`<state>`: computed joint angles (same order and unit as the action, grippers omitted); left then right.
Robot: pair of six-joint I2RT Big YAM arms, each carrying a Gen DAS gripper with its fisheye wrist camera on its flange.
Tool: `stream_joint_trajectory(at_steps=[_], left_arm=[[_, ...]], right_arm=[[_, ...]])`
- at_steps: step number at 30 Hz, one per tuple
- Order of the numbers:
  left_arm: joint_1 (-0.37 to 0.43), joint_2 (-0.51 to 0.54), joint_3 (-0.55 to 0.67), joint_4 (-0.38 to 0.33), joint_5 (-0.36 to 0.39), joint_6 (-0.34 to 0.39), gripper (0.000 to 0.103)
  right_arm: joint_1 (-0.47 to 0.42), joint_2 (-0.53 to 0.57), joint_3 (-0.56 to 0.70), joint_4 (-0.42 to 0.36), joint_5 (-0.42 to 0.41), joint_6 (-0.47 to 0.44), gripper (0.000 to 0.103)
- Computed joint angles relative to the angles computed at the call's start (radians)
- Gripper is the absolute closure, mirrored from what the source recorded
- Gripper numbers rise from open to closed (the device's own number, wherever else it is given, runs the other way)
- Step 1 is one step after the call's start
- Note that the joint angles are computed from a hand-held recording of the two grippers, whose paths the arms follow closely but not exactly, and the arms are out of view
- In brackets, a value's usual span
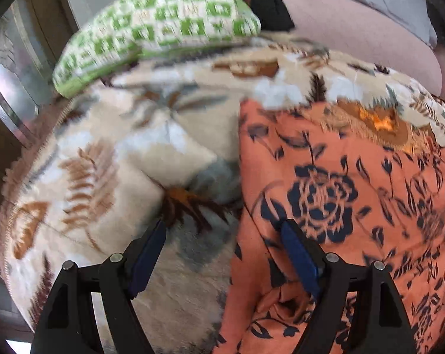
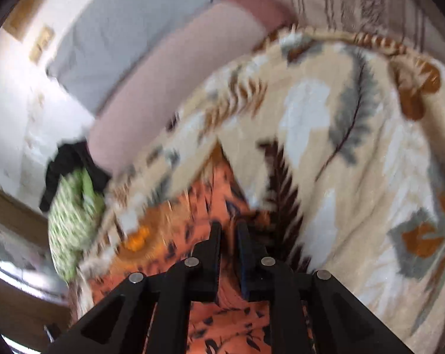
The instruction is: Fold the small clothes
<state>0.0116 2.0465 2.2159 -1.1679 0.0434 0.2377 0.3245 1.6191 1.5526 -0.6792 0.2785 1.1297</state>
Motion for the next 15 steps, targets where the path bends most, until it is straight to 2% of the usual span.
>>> stream_joint_trajectory(at_steps=[1,4,5,6,7,9,10,11,12,13,14,15], left_arm=[[0.001,-0.006,-0.002,0.012,0.006,-0.004,0.021],[0.01,-0.024,-0.009,0.056,0.091,-0.063,0.021],[0.011,-0.034,-0.021,0.08,0.119,-0.081,0.021],[0.007,-0.038,-0.027,0.091,0.128,-0.083,0.021],[0.002,-0.039,-0.033,0.099,0.138,-0.075,0.021],[-0.015,-0.031,-0.04,0.085,0.145,-0.02,0.021],[-0.027,-0.017,-0.029,0.055,0.118,0.004,0.021],[-0.042,0.019,0.004,-0.007,0.049,0.025,0.021],[-0.047,0.04,0.023,-0.044,0.02,0.022,0.021],[-0.044,0.059,0.04,-0.079,0.023,0.008,0.021],[-0.035,0.067,0.053,-0.096,0.052,-0.017,0.021],[-0.028,0.078,0.079,-0.121,0.072,-0.029,0.021]], right_arm=[[0.007,-0.003,0.001,0.008,0.044,-0.007,0.09],[0.014,-0.003,0.017,0.0,0.099,-0.053,0.09],[0.021,-0.011,-0.006,0.055,0.107,-0.063,0.09],[0.026,-0.02,-0.027,0.099,0.083,-0.078,0.09],[0.02,-0.003,-0.017,0.12,0.005,-0.106,0.09],[0.022,0.042,0.025,0.093,-0.072,-0.12,0.09],[0.025,0.06,0.04,0.088,-0.096,-0.127,0.09],[0.025,0.101,0.085,0.036,-0.142,-0.141,0.09],[0.023,0.138,0.131,-0.035,-0.18,-0.146,0.09],[0.016,0.195,0.179,-0.117,-0.26,-0.146,0.089],[0.015,0.214,0.195,-0.15,-0.283,-0.133,0.091],[0.02,0.206,0.181,-0.132,-0.264,-0.116,0.092]])
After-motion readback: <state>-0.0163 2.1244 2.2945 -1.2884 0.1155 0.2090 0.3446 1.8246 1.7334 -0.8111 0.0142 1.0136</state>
